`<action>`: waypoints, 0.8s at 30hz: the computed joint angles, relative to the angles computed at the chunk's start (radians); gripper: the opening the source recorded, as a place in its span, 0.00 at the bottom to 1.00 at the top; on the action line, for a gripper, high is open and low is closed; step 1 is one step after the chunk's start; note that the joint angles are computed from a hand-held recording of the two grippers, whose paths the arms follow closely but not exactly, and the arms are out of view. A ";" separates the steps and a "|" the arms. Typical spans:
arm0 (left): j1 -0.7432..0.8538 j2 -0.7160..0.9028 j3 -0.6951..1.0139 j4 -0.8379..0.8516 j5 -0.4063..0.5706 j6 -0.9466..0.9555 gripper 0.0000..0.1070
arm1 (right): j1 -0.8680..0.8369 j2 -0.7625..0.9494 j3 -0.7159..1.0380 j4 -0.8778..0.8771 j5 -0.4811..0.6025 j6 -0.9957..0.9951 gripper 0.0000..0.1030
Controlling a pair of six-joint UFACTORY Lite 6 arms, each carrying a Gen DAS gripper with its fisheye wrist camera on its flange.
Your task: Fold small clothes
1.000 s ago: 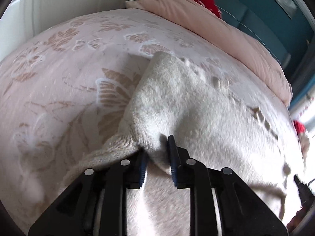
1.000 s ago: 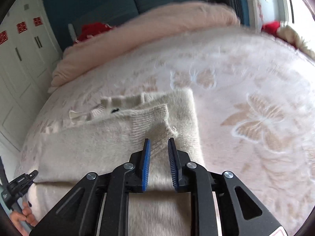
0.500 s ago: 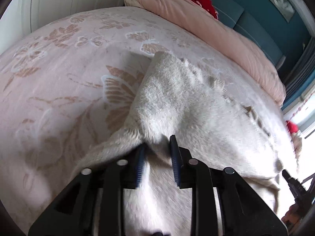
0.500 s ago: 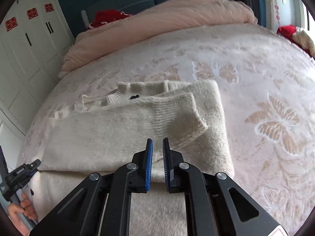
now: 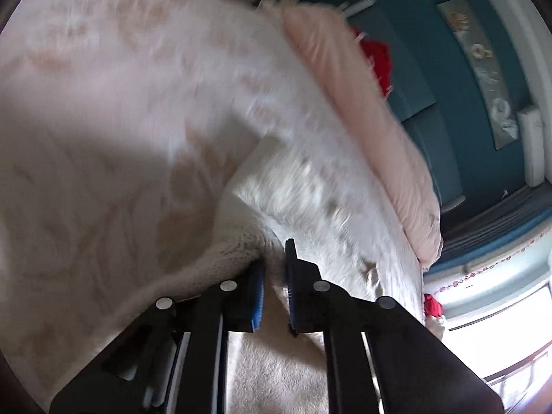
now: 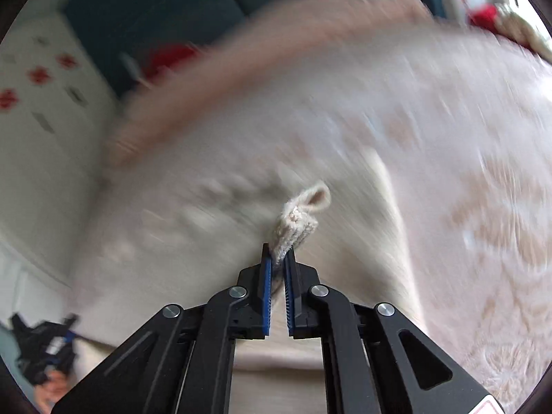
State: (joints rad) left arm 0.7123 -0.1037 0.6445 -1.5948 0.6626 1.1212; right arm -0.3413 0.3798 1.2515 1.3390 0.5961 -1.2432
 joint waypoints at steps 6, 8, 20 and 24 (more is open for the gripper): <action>-0.050 0.111 0.007 0.018 -0.154 0.043 0.10 | 0.027 0.152 0.033 -0.135 -0.120 0.051 0.06; -0.059 0.074 -0.026 -0.030 -0.172 0.108 0.12 | -0.004 0.152 0.023 -0.107 -0.080 0.030 0.06; -0.011 -0.163 -0.070 0.503 -0.090 -0.237 0.60 | -0.149 -0.281 -0.304 -0.258 0.005 0.023 0.31; 0.225 -0.440 -0.182 0.761 0.161 -0.244 0.73 | -0.457 -0.584 -0.552 -0.424 0.214 -0.091 0.46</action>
State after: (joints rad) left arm 0.9373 -0.5438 0.4629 -0.8336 0.8233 0.8773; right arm -0.7986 -0.2043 0.6994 0.9148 0.8097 -1.3339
